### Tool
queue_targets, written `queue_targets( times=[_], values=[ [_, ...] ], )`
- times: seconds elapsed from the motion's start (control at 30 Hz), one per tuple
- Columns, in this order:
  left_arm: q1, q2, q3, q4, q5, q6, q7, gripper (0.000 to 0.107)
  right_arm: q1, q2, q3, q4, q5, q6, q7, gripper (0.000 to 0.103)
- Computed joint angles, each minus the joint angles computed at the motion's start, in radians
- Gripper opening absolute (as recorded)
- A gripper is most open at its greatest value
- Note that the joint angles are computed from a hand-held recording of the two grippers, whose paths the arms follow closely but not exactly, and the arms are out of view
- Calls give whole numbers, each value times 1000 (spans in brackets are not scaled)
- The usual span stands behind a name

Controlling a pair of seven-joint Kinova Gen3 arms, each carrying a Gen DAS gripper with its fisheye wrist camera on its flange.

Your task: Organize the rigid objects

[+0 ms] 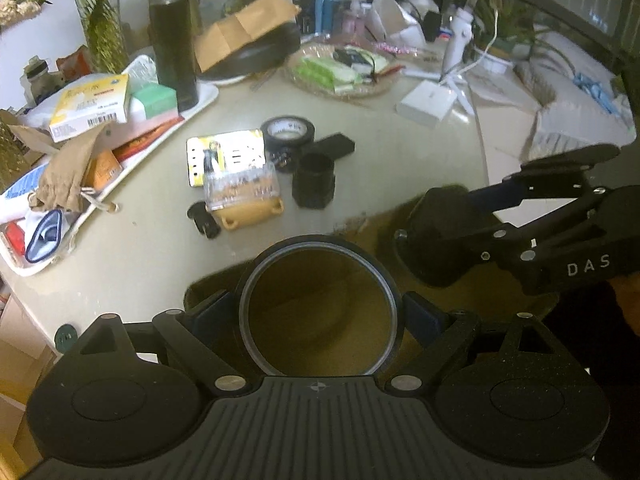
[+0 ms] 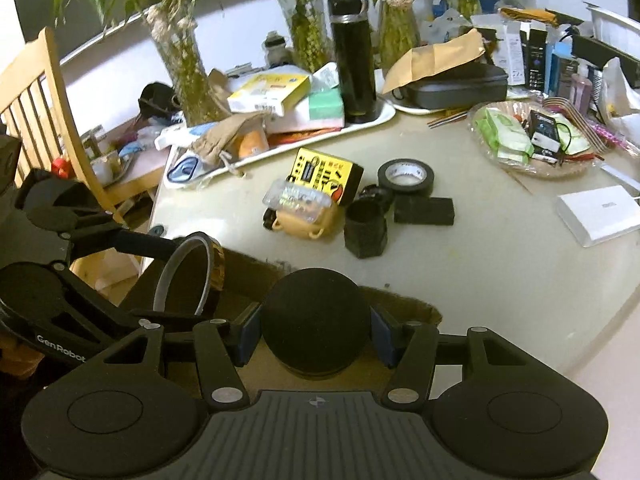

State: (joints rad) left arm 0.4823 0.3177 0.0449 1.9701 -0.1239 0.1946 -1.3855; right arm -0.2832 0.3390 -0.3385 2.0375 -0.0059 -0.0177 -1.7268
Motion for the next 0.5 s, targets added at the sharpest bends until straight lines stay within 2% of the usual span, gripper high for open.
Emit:
queue_targets(
  times=[0.07,0.2,0.37,0.5],
  values=[
    [21,8,-17,-12,-13,26,11,92,-8,7,3,-13,5,30,6,60],
    [50,26,-39,-35,-45,73,45,92,-85,15,79,-39,-3,89,18,60],
    [122,49,-97,-62,-130,117,128,92,-120,22,117,-57,-18,126,30,60],
    [155,55,-121,-64,-197,120,188,92,-155,25,157,-63,-19,139,25,60]
  ],
)
